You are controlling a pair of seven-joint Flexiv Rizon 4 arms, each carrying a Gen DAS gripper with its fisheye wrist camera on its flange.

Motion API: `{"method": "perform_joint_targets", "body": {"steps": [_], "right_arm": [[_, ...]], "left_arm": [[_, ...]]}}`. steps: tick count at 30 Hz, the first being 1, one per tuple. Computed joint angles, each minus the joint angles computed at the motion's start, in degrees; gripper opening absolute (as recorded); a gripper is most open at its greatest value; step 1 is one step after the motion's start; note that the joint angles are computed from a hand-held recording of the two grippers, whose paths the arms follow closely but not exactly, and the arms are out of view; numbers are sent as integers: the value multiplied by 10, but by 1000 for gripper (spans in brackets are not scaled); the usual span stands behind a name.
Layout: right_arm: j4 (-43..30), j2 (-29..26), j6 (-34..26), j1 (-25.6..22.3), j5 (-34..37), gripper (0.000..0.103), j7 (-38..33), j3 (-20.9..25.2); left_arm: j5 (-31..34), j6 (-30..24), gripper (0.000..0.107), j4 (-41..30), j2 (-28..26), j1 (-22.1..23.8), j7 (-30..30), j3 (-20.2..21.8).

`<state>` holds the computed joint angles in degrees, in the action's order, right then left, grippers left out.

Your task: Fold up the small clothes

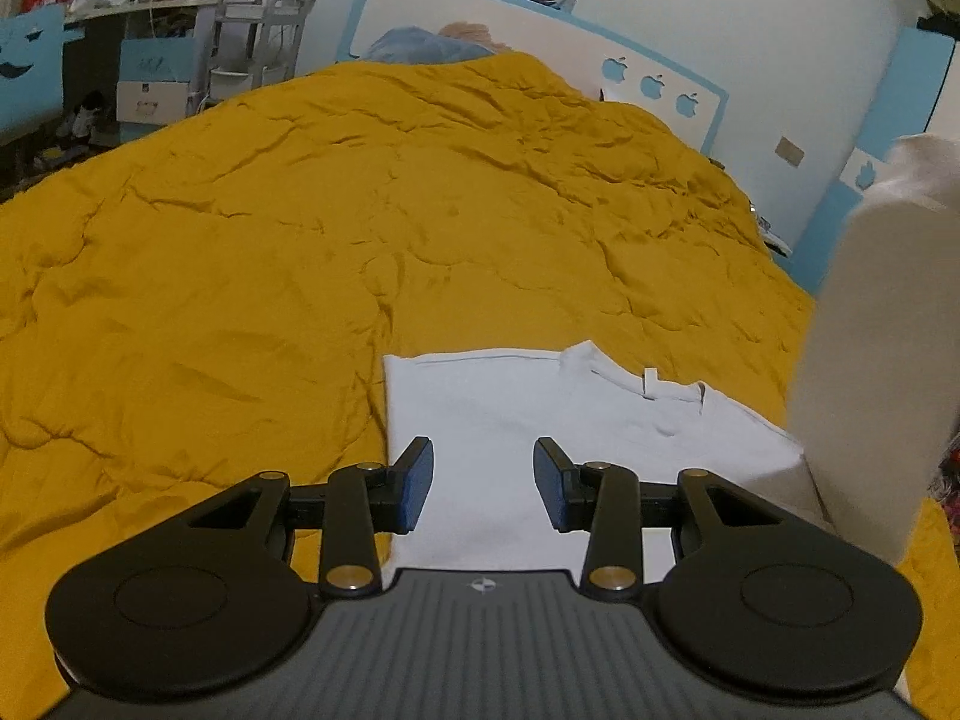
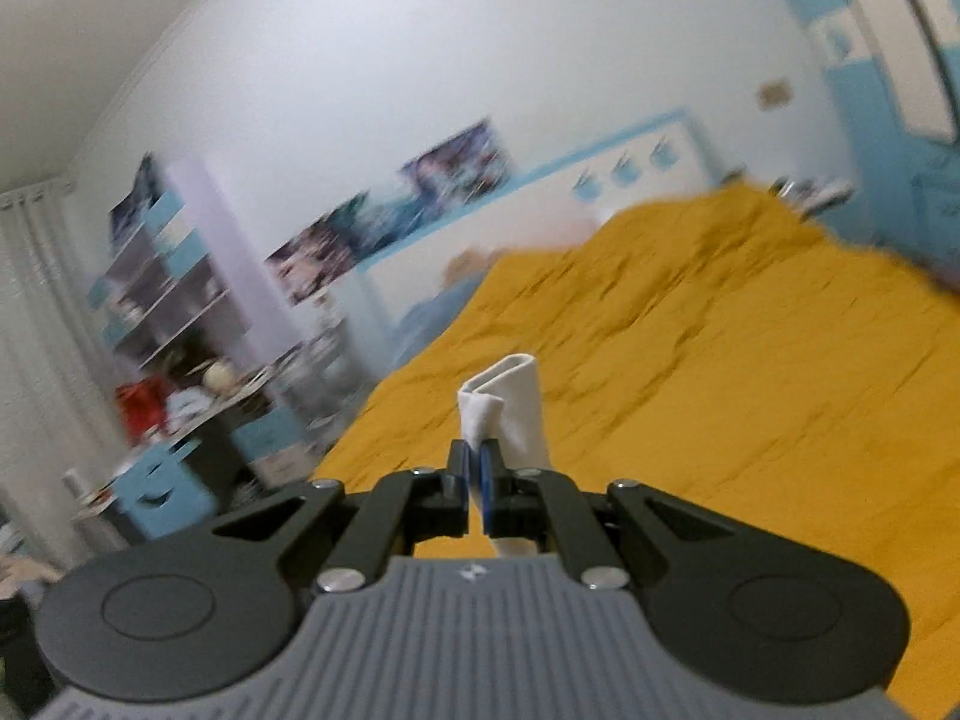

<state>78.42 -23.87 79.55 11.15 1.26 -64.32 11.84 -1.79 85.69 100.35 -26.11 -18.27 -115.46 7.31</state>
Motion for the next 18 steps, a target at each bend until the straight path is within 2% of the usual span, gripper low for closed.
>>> {"method": "perform_joint_targets", "body": {"steps": [3,5,8,10,12,14,17,18], "right_arm": [[7,-23,0,31,3,0,13,13],[26,-39,7,74,-23,0,44,-13],[49,-68,12,104,-49,0,69,-19],[53,-86,-3,90,-35,0,62,19],[38,-113,-35,58,-1,0,25,85],[16,-137,-65,36,35,3,-15,128],[-1,-157,-90,17,79,7,-75,168],[-10,-164,-95,11,94,15,-91,178]], "left_arm": [[-13,12,45,16,2,18,5,-16],[-27,21,43,27,1,34,14,-34],[-65,58,41,54,0,92,57,-107],[-92,88,41,70,-4,129,79,-157],[-115,105,41,80,-10,163,94,-200],[-126,131,41,91,-20,211,106,-260],[-132,148,41,93,-36,245,102,-302],[-132,149,41,93,-40,251,97,-308]]}}
